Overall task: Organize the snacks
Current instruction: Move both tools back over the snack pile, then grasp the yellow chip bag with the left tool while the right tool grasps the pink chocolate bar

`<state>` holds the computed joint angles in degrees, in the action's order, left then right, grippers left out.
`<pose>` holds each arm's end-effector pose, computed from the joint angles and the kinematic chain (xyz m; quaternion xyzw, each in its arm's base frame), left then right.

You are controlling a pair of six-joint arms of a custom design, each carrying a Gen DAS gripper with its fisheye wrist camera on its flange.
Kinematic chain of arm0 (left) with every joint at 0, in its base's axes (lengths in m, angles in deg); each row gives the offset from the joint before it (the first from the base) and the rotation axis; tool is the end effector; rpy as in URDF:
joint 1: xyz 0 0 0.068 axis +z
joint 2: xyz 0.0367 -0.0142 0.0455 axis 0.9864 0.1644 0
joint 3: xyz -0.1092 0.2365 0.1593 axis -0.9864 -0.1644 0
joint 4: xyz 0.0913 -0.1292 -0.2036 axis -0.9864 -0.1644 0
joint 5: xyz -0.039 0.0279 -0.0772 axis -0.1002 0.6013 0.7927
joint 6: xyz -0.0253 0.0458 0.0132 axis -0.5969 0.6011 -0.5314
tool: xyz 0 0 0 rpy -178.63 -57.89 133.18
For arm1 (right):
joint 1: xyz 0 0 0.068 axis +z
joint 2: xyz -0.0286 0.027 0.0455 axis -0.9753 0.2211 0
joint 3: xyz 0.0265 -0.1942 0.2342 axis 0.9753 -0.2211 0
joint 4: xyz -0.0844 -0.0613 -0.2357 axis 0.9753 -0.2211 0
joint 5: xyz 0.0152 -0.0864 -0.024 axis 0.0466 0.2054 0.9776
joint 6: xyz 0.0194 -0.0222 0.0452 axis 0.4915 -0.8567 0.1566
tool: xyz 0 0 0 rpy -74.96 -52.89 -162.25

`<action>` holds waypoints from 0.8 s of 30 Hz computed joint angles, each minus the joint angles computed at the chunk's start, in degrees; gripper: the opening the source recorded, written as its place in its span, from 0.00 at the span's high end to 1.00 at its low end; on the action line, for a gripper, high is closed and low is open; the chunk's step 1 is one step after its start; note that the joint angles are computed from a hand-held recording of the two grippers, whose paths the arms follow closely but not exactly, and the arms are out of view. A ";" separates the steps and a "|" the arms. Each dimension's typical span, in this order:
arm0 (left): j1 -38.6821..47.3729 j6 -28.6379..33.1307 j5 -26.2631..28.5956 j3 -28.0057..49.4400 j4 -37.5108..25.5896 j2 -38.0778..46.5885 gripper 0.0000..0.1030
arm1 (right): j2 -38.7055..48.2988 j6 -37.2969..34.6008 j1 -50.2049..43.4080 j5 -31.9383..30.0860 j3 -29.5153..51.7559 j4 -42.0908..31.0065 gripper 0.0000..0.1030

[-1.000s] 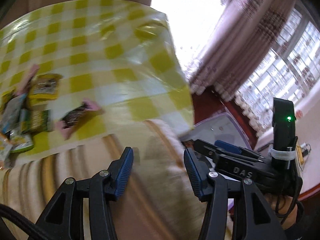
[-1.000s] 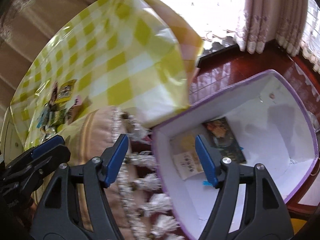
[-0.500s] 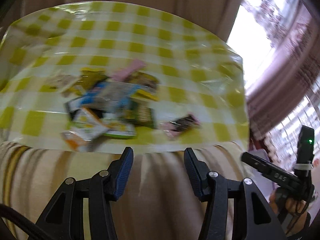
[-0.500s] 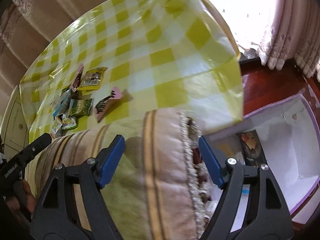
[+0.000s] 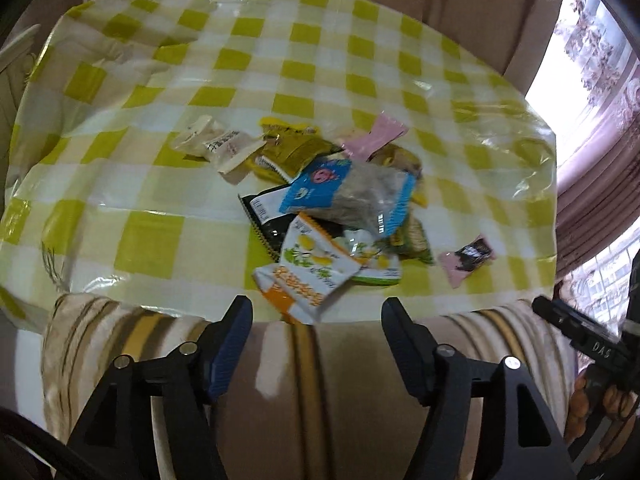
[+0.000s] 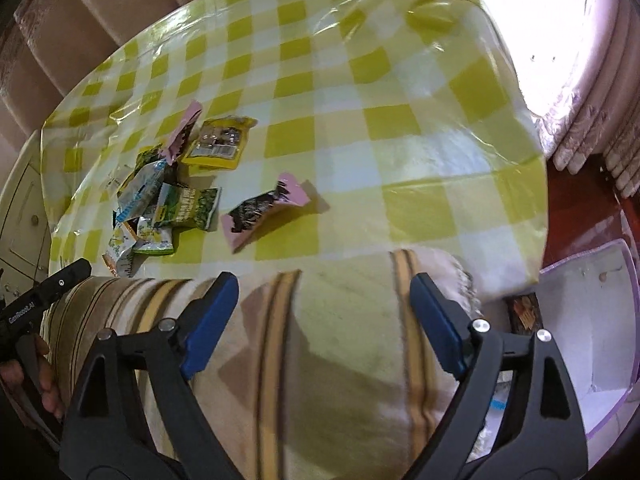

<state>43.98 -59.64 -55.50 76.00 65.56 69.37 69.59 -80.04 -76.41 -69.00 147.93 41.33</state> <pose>0.2354 -0.1550 0.1193 -0.3868 0.8791 -0.0235 0.2776 0.4220 0.0221 0.1418 -0.3348 0.9015 0.1760 0.2104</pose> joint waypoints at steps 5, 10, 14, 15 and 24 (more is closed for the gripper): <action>3.83 7.12 5.39 -0.19 2.23 1.61 0.29 | 0.99 0.52 4.36 2.43 0.02 0.79 0.12; 7.06 12.14 8.66 1.44 2.01 4.14 0.29 | 4.11 1.47 7.58 3.81 3.11 -1.61 0.12; 9.51 15.82 10.63 2.80 2.29 6.45 0.29 | 6.79 2.97 9.15 3.75 6.26 -3.78 0.12; 10.05 16.54 11.01 3.28 2.18 7.11 0.29 | 7.31 3.54 9.45 3.84 6.89 -4.06 0.12; 11.86 20.26 12.01 5.38 2.62 9.60 0.38 | 11.16 7.89 12.57 5.68 11.61 -4.15 0.19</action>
